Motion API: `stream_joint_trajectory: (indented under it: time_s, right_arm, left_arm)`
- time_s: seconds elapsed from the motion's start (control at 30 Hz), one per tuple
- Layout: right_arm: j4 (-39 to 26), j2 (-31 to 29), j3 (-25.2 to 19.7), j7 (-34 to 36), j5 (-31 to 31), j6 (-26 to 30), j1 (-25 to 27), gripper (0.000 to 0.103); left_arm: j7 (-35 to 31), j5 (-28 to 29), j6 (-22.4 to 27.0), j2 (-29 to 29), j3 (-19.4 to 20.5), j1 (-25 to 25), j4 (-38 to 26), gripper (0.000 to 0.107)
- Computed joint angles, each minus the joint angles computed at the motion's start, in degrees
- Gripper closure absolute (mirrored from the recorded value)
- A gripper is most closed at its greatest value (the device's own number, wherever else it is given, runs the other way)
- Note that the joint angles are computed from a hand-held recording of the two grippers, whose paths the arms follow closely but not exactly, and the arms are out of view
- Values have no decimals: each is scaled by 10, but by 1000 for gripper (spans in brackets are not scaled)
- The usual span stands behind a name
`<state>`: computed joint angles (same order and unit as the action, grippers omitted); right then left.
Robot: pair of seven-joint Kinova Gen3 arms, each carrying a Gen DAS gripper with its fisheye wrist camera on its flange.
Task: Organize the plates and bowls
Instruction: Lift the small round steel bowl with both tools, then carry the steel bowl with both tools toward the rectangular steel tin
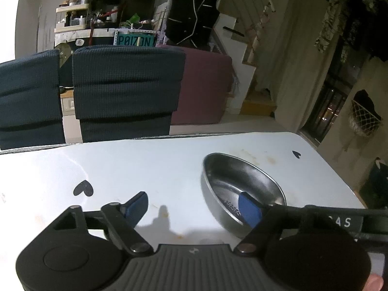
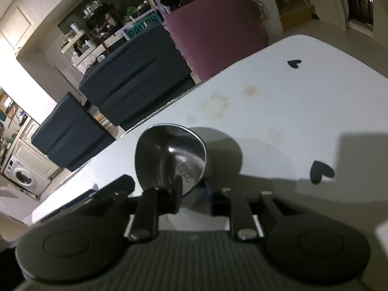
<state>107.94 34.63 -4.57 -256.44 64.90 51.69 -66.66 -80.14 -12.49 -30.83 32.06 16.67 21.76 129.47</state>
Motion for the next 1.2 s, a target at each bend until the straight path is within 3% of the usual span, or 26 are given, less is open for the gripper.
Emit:
stream_joint_trajectory:
  time_s: [0.1, 0.2, 0.37, 0.53, 0.7, 0.83, 1.07, 1.2]
  right_arm:
    - [3, -3, -4, 34, 4, 7, 0, 90]
    - [22, -11, -5, 13, 20, 2, -4, 94]
    - [21, -12, -14, 23, 21, 8, 4, 95]
    - [17, -8, -17, 43, 21, 17, 1, 95]
    - [25, -12, -22, 60, 40, 10, 4, 96]
    - [28, -15, -29, 98, 42, 7, 7, 95]
    - [31, -15, -29, 68, 53, 13, 2, 93]
    - [24, -10, -29, 54, 37, 29, -6, 84]
  left_arm:
    - [-4, 1, -7, 1, -5, 1, 2, 27]
    - [-12, 1, -11, 4, -10, 1, 3, 31]
    - [-5, -15, 6, 11, 1, -17, -1, 46]
    - [11, -45, 4, 20, 19, -47, -4, 50]
    - [11, -32, 0, 20, 5, -38, -6, 50]
    - [12, -42, 14, 19, 10, -46, -10, 61]
    - [40, -85, 39, 20, 49, -82, -13, 91]
    - [62, -98, 62, 20, 68, -97, -14, 93]
